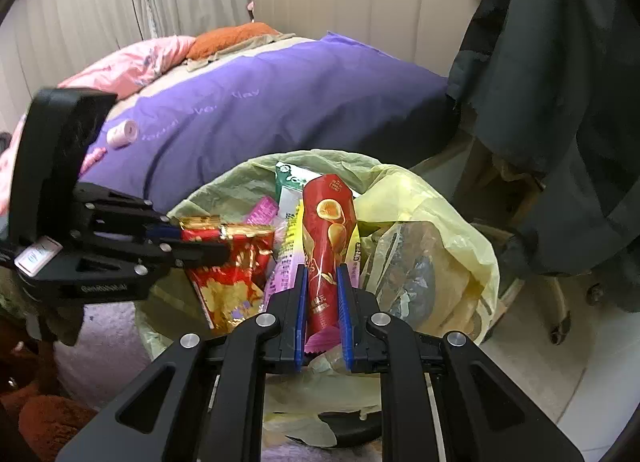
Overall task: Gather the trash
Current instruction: 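Open both tools to drop the red wrappers into the bin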
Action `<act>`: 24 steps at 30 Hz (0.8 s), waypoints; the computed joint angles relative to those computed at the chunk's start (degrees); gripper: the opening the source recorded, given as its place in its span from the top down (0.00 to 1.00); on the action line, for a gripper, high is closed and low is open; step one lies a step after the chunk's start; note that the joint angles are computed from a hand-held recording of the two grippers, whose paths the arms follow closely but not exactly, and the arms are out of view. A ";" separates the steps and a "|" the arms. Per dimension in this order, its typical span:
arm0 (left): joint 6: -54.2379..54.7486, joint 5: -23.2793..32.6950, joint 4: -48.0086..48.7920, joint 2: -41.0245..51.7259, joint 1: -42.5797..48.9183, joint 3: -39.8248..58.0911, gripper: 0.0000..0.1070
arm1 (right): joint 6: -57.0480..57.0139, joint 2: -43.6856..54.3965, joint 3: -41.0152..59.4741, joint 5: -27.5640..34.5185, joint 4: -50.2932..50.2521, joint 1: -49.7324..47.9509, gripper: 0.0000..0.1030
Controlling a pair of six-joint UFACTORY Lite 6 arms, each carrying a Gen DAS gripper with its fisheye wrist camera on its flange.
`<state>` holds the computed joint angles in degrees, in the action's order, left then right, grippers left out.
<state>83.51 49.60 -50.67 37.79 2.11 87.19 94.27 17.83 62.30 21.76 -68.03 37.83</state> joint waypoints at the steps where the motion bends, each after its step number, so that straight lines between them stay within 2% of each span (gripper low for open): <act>1: -0.08 0.38 -0.10 0.07 0.20 0.37 0.88 | -1.21 0.08 0.38 -0.10 1.11 0.23 0.86; 11: -0.22 2.60 -0.79 -0.13 1.43 2.95 0.88 | -4.36 1.53 3.97 5.15 7.30 2.53 0.86; 18: -1.81 -0.07 0.26 2.59 -0.34 7.31 0.88 | -4.48 1.77 4.87 6.35 9.25 3.45 0.85; 22: -2.48 1.66 0.90 3.94 0.05 8.91 0.83 | -2.62 2.05 5.46 7.67 8.64 4.02 0.85; 24: -2.38 3.48 0.30 4.30 0.88 9.11 0.81 | -1.49 2.19 5.52 8.38 8.01 4.37 0.78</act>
<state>81.14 53.07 -50.37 42.09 2.99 96.29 92.78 20.02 67.82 30.14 -60.01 42.19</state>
